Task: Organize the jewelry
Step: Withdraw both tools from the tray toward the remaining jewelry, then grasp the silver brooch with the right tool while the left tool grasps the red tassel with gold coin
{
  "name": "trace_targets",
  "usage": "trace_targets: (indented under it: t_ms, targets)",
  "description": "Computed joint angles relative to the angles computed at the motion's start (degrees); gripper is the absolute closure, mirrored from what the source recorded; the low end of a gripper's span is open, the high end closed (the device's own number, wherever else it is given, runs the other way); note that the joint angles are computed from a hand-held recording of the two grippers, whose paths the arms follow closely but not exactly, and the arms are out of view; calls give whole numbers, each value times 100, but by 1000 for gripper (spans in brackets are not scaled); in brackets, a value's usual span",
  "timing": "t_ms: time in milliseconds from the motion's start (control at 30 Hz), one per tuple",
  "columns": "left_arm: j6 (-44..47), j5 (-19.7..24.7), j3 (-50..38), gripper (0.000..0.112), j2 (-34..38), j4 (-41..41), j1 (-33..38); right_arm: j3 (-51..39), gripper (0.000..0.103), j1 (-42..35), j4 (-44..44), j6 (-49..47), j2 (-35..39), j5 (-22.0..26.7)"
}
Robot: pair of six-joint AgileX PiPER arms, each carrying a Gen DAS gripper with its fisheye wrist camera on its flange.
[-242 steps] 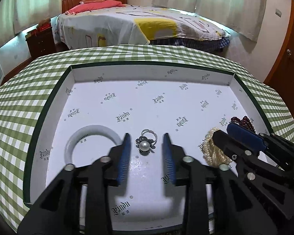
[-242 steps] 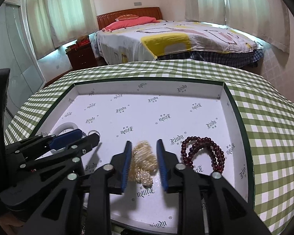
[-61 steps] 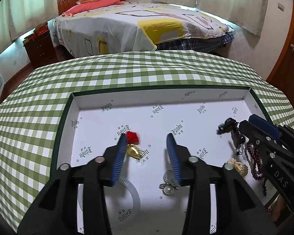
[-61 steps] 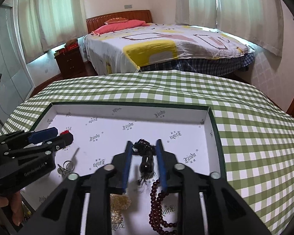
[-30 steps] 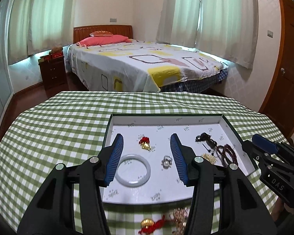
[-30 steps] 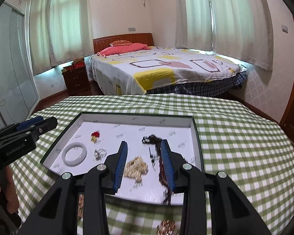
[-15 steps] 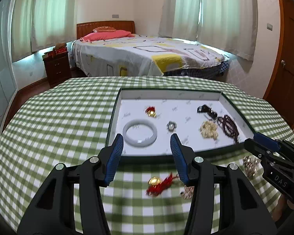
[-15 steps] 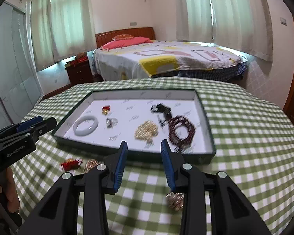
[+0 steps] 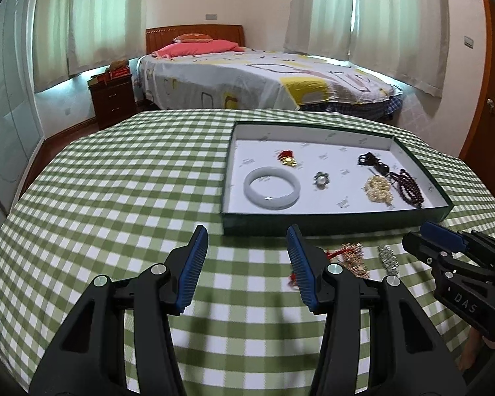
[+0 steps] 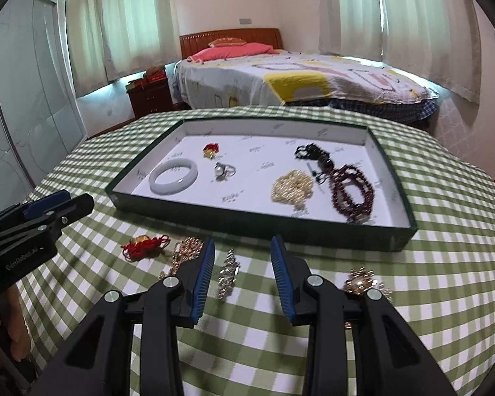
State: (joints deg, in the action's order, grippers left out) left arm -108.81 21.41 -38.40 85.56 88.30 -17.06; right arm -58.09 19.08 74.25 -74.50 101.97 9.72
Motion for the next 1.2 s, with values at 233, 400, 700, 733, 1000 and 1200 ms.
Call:
trace_targets:
  t_ms: [233, 400, 700, 733, 1000, 1200]
  targets:
    - [-86, -199, 117, 64, 21, 24, 196, -334, 67, 155, -2311, 2336, 280, 121]
    - [-120, -206, 111, 63, 91, 68, 86, -545, 72, 175, -3491, 3517, 439, 379]
    - [14, -311, 8, 63, 297, -87, 1, -623, 92, 43, -3381, 3406, 516, 737]
    - [22, -325, 4, 63, 311, -91, -2, -614, 92, 45, -3366, 3389, 508, 729]
    - [199, -517, -192, 64, 550, -222, -118, -396, 92, -119, -2773, 2749, 331, 604]
    - [765, -716, -490, 64, 763, -713, -152, -319, 92, -357, -2223, 2188, 282, 712]
